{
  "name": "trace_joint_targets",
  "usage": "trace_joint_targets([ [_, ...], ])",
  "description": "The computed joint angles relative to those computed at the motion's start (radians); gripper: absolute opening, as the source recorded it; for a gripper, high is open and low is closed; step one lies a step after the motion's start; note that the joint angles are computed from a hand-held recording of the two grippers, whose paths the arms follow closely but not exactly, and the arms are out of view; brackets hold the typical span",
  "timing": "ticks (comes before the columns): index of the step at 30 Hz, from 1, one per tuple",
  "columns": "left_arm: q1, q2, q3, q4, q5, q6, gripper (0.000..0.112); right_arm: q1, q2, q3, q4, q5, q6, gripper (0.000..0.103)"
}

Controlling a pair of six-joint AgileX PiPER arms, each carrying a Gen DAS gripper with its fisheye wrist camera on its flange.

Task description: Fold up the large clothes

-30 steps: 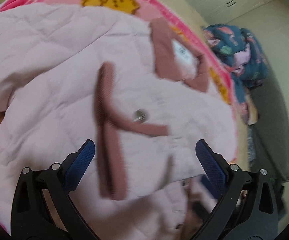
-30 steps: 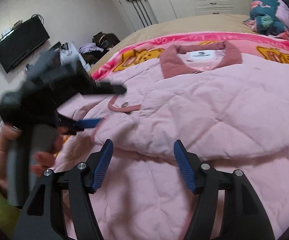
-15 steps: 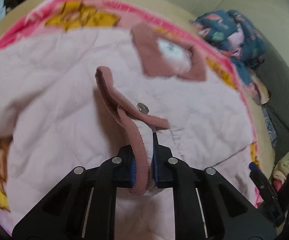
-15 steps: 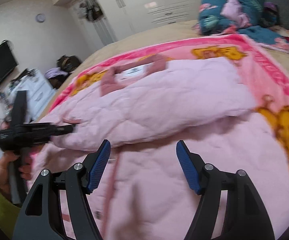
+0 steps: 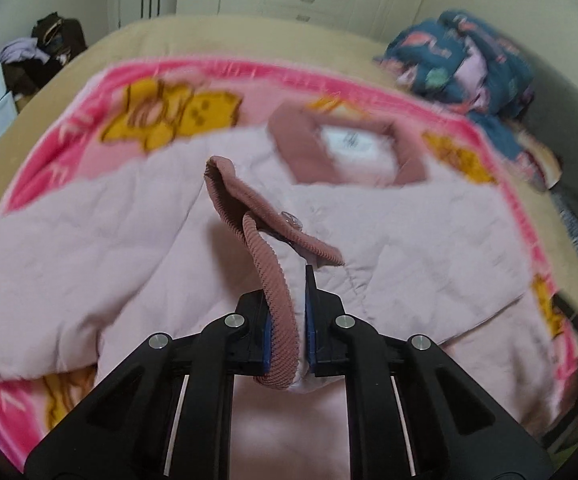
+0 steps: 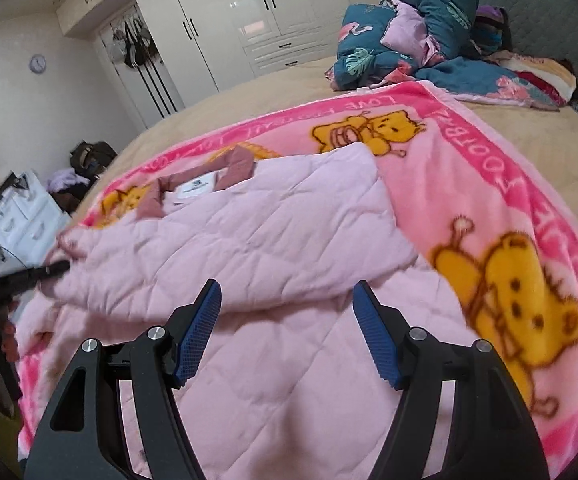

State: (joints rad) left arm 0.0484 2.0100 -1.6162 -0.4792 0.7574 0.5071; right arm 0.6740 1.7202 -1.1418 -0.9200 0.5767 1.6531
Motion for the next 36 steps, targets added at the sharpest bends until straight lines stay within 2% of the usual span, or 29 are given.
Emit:
trace_joint_targets([
  [6,0.025,0.04,0.034,-0.001,-0.023,0.017,0.009,-0.064,0.144,-0.191,0.178,0.017,-0.291,0.069],
  [8,0.025,0.048,0.034,0.008,-0.023,0.009,0.01,-0.093,0.208,-0.272,0.287,0.039,-0.427,0.069],
  [12,0.021,0.046,0.049,0.015,-0.032,0.004,0.012,-0.14,0.287,-0.341,0.435,0.043,-0.58,0.069],
  [14,0.025,0.052,0.052,0.006,-0.029,0.009,0.014,-0.147,0.31,-0.355,0.443,0.067,-0.592,0.069],
  [19,0.016,0.044,0.069,0.016,-0.038,0.001,0.018,-0.154,0.335,-0.354,0.452,0.06,-0.582,0.07],
  [21,0.013,0.024,0.082,0.029,-0.039,-0.009,0.018,-0.14,0.319,-0.354,0.437,0.077,-0.554,0.07],
  [22,0.013,0.01,0.093,0.03,-0.041,-0.003,0.02,-0.132,0.294,-0.33,0.422,0.055,-0.53,0.07],
  [24,0.018,-0.015,0.109,0.023,-0.036,0.009,0.028,-0.107,0.249,-0.288,0.368,0.025,-0.472,0.072],
  [26,0.019,-0.033,0.119,0.02,-0.032,0.012,0.035,-0.076,0.222,-0.275,0.314,0.046,-0.42,0.078],
  [27,0.021,-0.05,0.131,0.016,-0.036,0.02,0.042,-0.064,0.208,-0.264,0.295,0.044,-0.398,0.083],
  [30,0.032,-0.099,0.165,-0.018,-0.038,0.047,0.061,-0.034,0.179,-0.254,0.265,0.054,-0.368,0.088],
  [32,0.037,-0.134,0.187,-0.021,-0.047,0.046,0.068,-0.014,0.166,-0.25,0.242,0.06,-0.341,0.094],
  [34,0.039,-0.16,0.199,-0.001,-0.055,0.007,0.093,0.008,0.159,-0.256,0.223,0.079,-0.319,0.094],
  [36,0.044,-0.189,0.222,0.003,-0.069,-0.002,0.094,0.027,0.157,-0.269,0.224,0.094,-0.314,0.094],
])
